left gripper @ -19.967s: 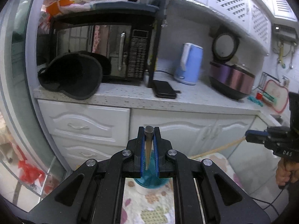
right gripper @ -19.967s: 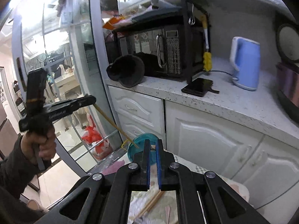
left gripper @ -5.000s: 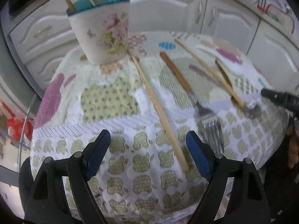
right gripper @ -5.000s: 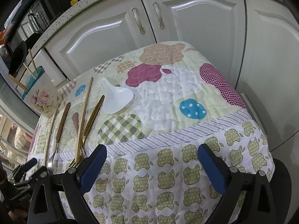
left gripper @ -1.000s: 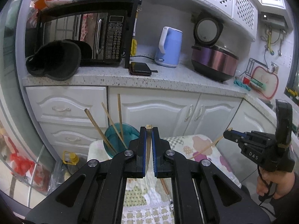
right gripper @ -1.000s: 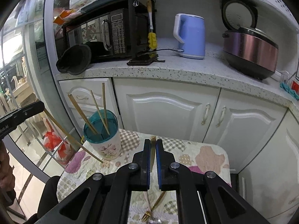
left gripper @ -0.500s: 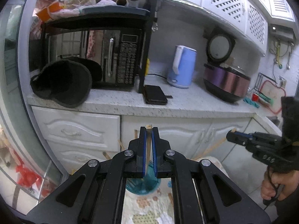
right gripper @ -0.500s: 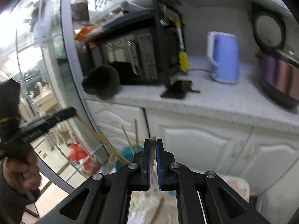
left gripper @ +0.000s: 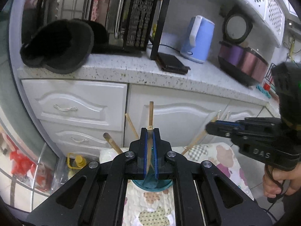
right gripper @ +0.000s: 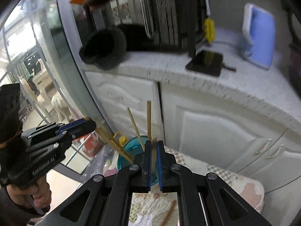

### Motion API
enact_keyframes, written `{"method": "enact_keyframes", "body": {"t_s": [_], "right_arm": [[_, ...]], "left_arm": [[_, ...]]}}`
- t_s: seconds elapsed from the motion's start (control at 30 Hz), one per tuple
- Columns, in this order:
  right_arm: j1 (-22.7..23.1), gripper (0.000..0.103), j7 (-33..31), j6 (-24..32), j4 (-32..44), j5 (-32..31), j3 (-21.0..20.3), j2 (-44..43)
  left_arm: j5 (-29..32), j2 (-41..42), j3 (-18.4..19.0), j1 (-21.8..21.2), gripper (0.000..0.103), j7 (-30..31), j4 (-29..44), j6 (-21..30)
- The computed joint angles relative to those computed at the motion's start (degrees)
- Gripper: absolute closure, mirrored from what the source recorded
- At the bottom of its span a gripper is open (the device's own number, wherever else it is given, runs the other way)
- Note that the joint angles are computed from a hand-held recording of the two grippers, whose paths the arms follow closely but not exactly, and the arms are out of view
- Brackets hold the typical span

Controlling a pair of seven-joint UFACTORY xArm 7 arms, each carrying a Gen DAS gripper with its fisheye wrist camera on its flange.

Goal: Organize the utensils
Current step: 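Lower both chopsticks into the floral cup and open both tools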

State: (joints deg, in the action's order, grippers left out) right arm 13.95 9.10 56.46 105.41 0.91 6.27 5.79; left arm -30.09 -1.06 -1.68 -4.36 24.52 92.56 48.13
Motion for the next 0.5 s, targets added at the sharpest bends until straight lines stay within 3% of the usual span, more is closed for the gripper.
{"method": "enact_keyframes", "body": {"t_s": [0.13, 0.3, 0.43, 0.5], "right_arm": [[0.26, 0.098, -1.35, 3.33, 9.76, 1.05, 0.04, 8.56], [-0.59, 0.091, -4.31, -1.65, 14.98, 4.92, 0.34, 14.07], [-2.17, 0.073, -7.38, -13.37, 1.54, 7.97, 0.27, 5.79], [-2.71, 0.072, -7.31, -18.67, -7.36, 8.48, -0.25, -0.27]], "left_arm": [[1.05, 4.1, -0.45, 0.17, 0.099, -0.86, 3.44, -0.85], [5.01, 9.49, -1.35, 0.97, 0.096, -4.97, 9.23, -1.4], [4.86, 8.96, -2.02, 1.96, 0.082, -5.12, 8.51, -3.14], [3.84, 6.61, -2.43, 1.9, 0.078, -2.77, 5.16, -6.42]]}}
